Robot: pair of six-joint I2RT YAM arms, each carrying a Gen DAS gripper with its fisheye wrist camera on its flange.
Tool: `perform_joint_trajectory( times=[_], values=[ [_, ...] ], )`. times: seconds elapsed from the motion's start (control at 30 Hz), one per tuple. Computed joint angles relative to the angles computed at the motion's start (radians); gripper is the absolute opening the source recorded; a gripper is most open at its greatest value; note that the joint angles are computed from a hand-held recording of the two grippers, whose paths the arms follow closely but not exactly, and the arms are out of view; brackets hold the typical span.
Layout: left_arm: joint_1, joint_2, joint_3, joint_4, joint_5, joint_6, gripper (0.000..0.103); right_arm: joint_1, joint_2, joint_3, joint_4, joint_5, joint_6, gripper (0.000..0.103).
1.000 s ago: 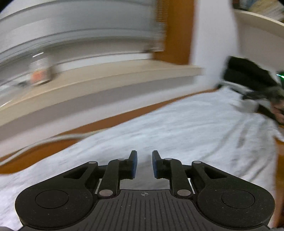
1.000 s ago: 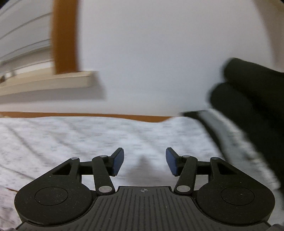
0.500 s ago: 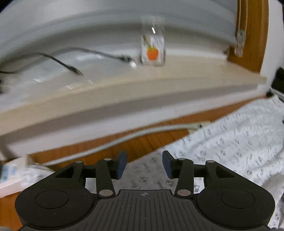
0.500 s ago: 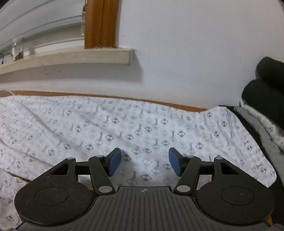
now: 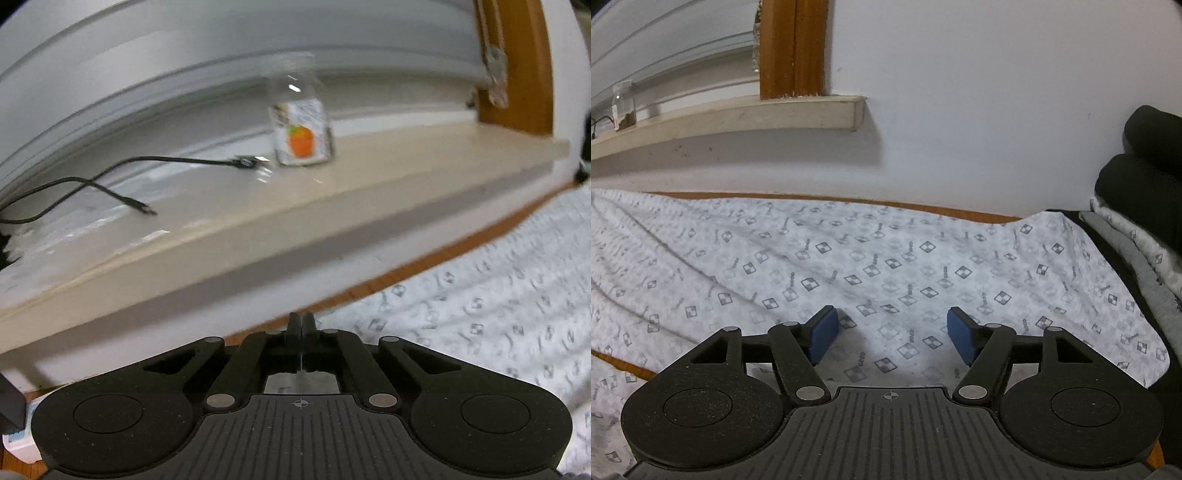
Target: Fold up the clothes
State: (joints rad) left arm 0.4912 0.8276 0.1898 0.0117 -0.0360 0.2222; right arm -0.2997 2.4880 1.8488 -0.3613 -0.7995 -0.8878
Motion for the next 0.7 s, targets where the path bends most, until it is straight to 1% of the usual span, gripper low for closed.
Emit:
perform_joint_trajectory(
  times=[0.03,0.07,0.1,0.13,0.2,0.27,0.3,0.33,0.37,0.4,0.47,0.53,0.6,0.7],
  values=[
    [-0.033,0.000,-0.001,-0.011,-0.041,-0.011,0.012,0.000,0.002,0.003,-0.002,0.000,0.000,0.066],
    [-0.062,-0.025,-0.008,-0.026,-0.067,-0.033,0.025,-0.001,0.002,0.004,-0.001,0.000,0.000,0.067],
    [-0.092,-0.064,-0.019,-0.046,-0.088,-0.061,0.033,0.000,0.003,0.006,-0.001,0.001,0.000,0.067],
    [-0.123,-0.103,-0.029,-0.068,-0.110,-0.089,0.045,0.000,0.004,0.008,-0.001,0.001,0.000,0.067],
    [-0.230,-0.190,-0.041,-0.134,-0.171,-0.154,0.054,0.000,0.006,0.012,-0.003,0.002,0.003,0.068],
    [-0.378,-0.233,-0.035,-0.193,-0.248,-0.242,0.065,-0.002,0.007,0.015,-0.003,-0.001,0.009,0.068],
    [-0.448,-0.232,-0.033,-0.201,-0.278,-0.286,0.067,-0.006,-0.002,-0.004,0.021,-0.011,0.019,0.068],
    [-0.531,-0.220,-0.031,-0.198,-0.313,-0.335,0.071,-0.015,-0.021,-0.044,0.071,-0.031,0.034,0.068],
    [-0.605,-0.189,-0.032,-0.173,-0.345,-0.377,0.072,-0.028,-0.038,-0.074,0.102,-0.059,0.043,0.068],
    [-0.668,-0.149,-0.033,-0.136,-0.372,-0.411,0.074,-0.045,-0.052,-0.084,0.096,-0.091,0.042,0.068],
    [-0.772,-0.055,-0.035,-0.046,-0.414,-0.463,0.077,-0.080,-0.078,-0.092,0.063,-0.131,0.032,0.068],
    [-0.844,0.050,-0.035,0.058,-0.441,-0.490,0.079,-0.125,-0.097,-0.086,0.024,-0.145,0.005,0.068],
    [-0.863,0.172,-0.031,0.169,-0.446,-0.480,0.079,-0.175,-0.095,-0.045,-0.057,-0.132,-0.048,0.068],
    [-0.852,0.257,-0.063,0.294,-0.430,-0.483,0.079,-0.252,-0.075,0.027,-0.178,-0.123,-0.131,0.065]
  ],
)
